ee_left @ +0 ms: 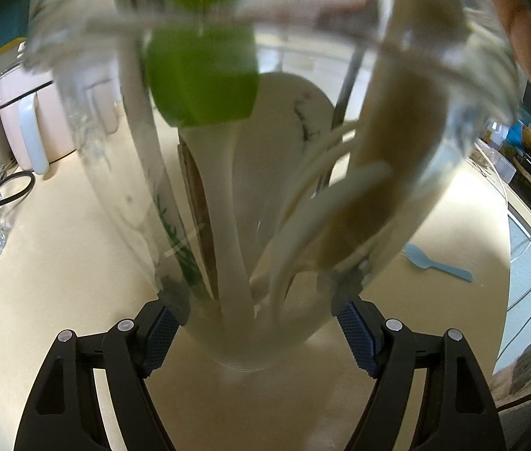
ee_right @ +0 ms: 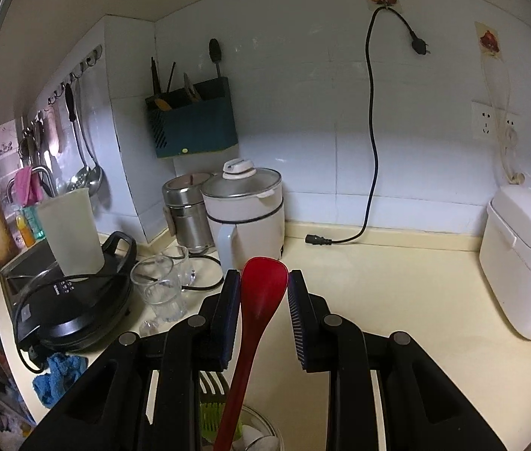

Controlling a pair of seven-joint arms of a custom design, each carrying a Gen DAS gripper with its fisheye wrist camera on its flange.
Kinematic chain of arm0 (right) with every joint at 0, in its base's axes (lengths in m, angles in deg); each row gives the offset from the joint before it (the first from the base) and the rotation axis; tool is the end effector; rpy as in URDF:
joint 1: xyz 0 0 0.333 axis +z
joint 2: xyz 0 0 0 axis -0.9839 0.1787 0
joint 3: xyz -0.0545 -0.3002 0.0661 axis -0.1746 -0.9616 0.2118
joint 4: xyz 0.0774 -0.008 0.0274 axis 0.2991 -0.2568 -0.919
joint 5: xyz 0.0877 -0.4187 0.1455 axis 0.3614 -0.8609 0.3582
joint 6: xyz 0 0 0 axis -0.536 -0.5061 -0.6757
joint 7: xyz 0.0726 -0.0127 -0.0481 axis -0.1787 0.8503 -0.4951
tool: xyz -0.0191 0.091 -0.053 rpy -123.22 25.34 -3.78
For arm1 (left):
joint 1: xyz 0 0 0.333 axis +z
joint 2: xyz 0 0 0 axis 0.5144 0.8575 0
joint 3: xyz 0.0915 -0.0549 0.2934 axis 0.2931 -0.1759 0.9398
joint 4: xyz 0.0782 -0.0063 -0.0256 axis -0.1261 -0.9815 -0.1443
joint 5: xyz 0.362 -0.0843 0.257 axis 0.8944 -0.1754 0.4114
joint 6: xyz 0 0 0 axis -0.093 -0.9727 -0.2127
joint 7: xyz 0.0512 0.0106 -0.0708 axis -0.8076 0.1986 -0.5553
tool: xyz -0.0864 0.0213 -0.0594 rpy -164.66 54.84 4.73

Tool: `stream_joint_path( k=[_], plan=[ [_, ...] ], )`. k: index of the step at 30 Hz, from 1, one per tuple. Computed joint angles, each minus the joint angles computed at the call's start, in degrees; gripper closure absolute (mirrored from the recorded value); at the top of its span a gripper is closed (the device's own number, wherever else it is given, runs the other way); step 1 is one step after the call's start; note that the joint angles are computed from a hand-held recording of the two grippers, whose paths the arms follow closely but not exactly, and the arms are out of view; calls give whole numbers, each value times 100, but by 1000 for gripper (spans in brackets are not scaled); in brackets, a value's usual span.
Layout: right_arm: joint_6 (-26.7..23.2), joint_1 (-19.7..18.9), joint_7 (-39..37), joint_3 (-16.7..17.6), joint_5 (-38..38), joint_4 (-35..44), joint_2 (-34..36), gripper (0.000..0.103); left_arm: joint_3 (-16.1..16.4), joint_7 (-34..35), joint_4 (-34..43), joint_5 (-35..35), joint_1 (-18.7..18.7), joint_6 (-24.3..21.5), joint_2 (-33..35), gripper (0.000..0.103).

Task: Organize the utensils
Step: 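Lower the red spatula into the cup and open the right tool, then move the right tool to the blue spork and grasp it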

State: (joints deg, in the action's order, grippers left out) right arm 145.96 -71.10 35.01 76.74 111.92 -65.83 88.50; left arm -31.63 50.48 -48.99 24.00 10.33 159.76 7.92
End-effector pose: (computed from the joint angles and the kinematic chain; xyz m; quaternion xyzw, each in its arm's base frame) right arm 0.7032 0.1467 0.5333 -0.7547 0.4129 -0.2175 0.4612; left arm 0.6728 -0.3689 0.3742 -0.5541 0.7320 -0.3425 0.1997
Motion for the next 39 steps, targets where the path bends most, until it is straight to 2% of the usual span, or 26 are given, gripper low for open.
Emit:
stream_joint_path(
  k=[3, 7, 9, 12, 14, 17, 22, 25, 29, 32, 33, 35, 39],
  plan=[
    [-131, 9, 130, -39, -197, -98, -33, 78, -3, 19, -12, 2, 0, -16, -15, 23],
    [-343, -42, -233, -74, -80, -397, -336, 77, -2, 7, -50, 10, -3, -23, -57, 23],
    [-607, -56, -375, -157, -64, -540, -529, 77, -3, 4, -63, 14, 0, -20, -68, 23],
    [-812, -23, -528, -297, -146, -722, -783, 67, -4, 1, -57, 16, -1, -22, -63, 23],
    [-804, 6, -553, -379, -193, -823, -913, 64, 0, -2, -60, 21, -3, -24, -67, 23],
    [-776, 13, -307, -504, -412, -847, -987, 60, 16, -22, -58, 35, -17, -33, -69, 23],
    [-945, -179, 921, -724, -1428, -551, -752, 59, 31, -102, -47, 72, -58, -61, -62, 23],
    [-1552, -416, 1832, -870, -2001, -235, -492, 59, 55, -141, -47, 111, -71, -62, -56, 23],
    [-2525, -794, 2493, -951, -2010, 113, -180, 59, 115, -251, 18, 202, -143, -120, -25, 23],
    [-4156, -1304, 2786, -885, -1556, 704, 351, 59, 132, -294, 142, 263, -187, -171, 67, 23],
    [-4418, -1330, 2893, -947, -1545, 766, 445, 59, 130, -299, 182, 280, -201, -192, 94, 23],
    [-4461, -1368, 2981, -956, -1798, 679, 468, 59, 125, -295, 181, 311, -209, -207, 96, 23],
    [-4180, -1338, 2929, -981, -2354, 383, 397, 59, 29, -192, 324, 248, -188, -356, 209, 23]
  ],
)
